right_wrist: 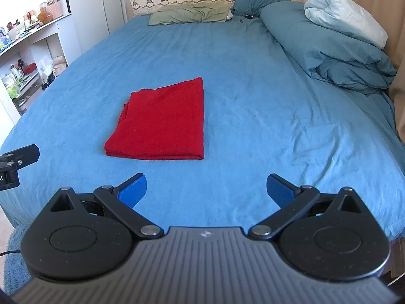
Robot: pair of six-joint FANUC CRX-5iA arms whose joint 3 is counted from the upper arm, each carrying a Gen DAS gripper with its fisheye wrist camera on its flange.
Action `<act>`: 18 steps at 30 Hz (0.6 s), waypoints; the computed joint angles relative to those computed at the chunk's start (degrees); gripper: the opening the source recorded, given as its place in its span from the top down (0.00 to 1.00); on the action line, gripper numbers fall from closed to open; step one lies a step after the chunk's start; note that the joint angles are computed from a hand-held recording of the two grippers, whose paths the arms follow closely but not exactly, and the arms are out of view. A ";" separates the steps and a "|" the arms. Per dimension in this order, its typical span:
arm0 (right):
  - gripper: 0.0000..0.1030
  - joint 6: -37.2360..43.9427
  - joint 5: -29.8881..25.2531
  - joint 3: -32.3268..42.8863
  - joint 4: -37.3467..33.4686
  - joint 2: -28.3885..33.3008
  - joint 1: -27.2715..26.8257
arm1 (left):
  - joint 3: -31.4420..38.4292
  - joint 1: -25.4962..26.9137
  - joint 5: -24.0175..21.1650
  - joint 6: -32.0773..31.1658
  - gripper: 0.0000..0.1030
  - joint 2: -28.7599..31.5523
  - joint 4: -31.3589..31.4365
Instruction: Fold small clothes
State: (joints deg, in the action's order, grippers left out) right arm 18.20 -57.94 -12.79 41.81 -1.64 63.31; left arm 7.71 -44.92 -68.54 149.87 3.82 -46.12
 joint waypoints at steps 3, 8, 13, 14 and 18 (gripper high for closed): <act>0.00 0.14 0.17 -0.09 -0.09 -0.06 -0.15 | 0.34 -0.18 -0.21 0.02 0.00 0.27 -0.13; 0.00 0.01 0.24 -0.23 -0.05 -0.08 -0.23 | 0.36 -0.16 -0.05 -0.11 0.00 0.28 -0.15; 0.00 -0.11 0.28 -0.13 -0.22 0.16 -0.06 | 0.12 -0.20 0.13 -0.32 0.00 0.02 -0.33; 0.00 -0.12 0.33 -0.19 -0.29 0.16 -0.03 | 0.07 -0.19 0.13 -0.38 0.00 -0.03 -0.33; 0.00 -0.14 0.27 -0.10 -0.44 0.19 0.03 | -0.04 -0.27 0.01 -0.46 0.00 -0.12 -0.49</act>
